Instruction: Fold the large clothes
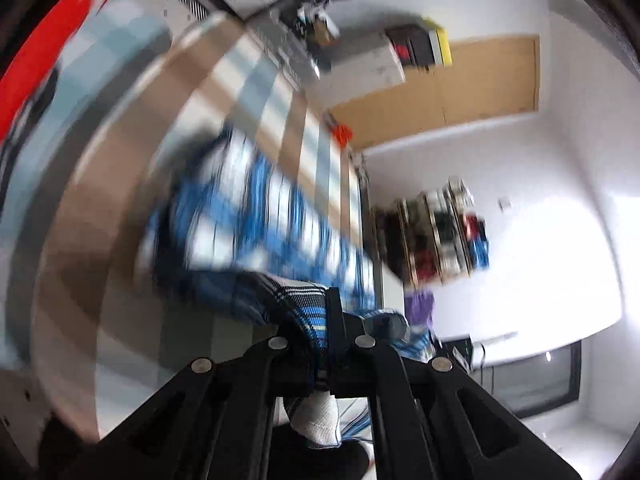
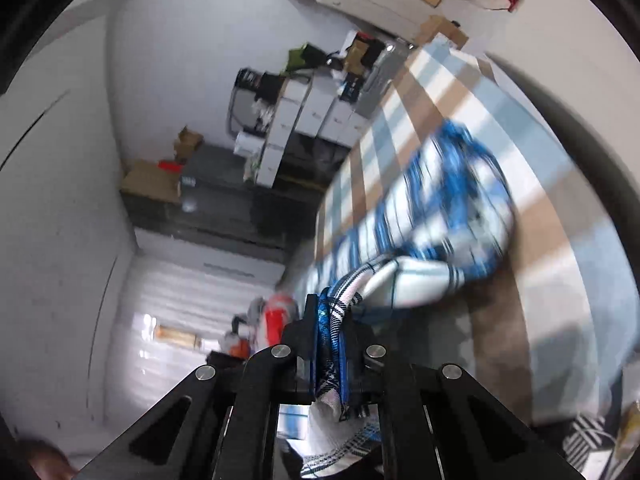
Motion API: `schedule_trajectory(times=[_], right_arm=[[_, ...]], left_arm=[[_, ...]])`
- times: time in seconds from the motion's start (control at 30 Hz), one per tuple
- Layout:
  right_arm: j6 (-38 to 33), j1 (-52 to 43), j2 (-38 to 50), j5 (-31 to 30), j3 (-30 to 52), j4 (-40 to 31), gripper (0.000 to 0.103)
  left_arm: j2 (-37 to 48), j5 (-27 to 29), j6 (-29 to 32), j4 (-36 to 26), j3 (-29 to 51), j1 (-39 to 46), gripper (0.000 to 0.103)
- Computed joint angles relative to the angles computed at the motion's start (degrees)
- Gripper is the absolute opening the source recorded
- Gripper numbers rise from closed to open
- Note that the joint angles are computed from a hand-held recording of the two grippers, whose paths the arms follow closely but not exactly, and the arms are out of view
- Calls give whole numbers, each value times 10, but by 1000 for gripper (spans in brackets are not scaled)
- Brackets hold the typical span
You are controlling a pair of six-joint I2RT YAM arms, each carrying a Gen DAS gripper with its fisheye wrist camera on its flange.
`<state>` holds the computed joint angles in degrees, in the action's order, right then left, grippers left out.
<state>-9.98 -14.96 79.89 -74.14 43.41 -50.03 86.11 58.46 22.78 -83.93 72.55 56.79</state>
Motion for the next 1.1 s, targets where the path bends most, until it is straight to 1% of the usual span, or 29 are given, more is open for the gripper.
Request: schedule_trajectory(times=[0.03,0.07,0.1,0.13,0.17,0.23,0.27,0.37,0.4,0.43,0.53,0.57,0.6,0.63,0.67,0.7,0.73,0.8,0.83,0.87,0.9,0.93,0.97,1.0,1.03,1.07,1.1], right_arm=[[134,28,-2,12,6,109,7],[271,62,20,39,23,224,7],[326,80,37,56,35,266,7],[372,104,71,82,62,299,7],[389,126,106,113,97,305,8],[405,155,182,176,166,283,8],[411,163,221,186,195,272,8],[413,163,338,194,280,219,8],[416,160,359,195,296,213,8],[421,158,377,192,311,214,8],[408,148,382,189,313,237,8],[410,145,382,187,315,245,8],[425,140,375,194,305,271,9],[441,129,357,209,284,309,9],[444,117,342,213,269,323,9],[452,105,331,213,255,343,9],[448,96,319,215,244,344,9],[397,92,296,216,241,302,9],[360,94,278,218,238,278,9],[304,103,244,224,223,250,9],[269,114,226,234,221,229,9],[214,131,195,257,212,197,10],[160,160,150,304,187,175,10],[130,177,122,334,166,170,10],[100,205,87,381,136,173,11],[80,242,51,445,103,187,11],[61,284,26,508,73,204,11]], left_arm=[[27,-6,-83,63,33,-31,0],[50,-16,-139,107,54,-57,0],[84,-35,-203,154,81,-91,0],[115,-56,-237,178,108,-112,0],[157,-73,-263,191,144,-133,0],[235,-110,-292,192,212,-166,0],[258,-125,-309,190,229,-174,0],[351,-126,-328,154,306,-180,0],[357,-129,-336,151,313,-187,2],[370,-127,-333,139,332,-188,2],[378,-130,-298,82,374,-177,5],[375,-135,-287,64,383,-170,15],[370,-140,-287,62,385,-166,39],[359,-141,-299,75,383,-156,51],[348,-137,-317,92,379,-146,64],[348,-136,-332,110,380,-141,64],[341,-141,-332,112,378,-134,64],[336,-167,-318,98,381,-129,64],[322,-168,-303,89,371,-122,64],[312,-164,-288,83,364,-119,64],[286,-167,-265,81,338,-117,64],[261,-176,-243,80,315,-118,64],[240,-188,-221,79,293,-123,64],[204,-208,-194,79,257,-132,64],[178,-216,-171,79,227,-140,64],[149,-221,-138,73,193,-153,64],[131,-228,-128,75,174,-172,64]])
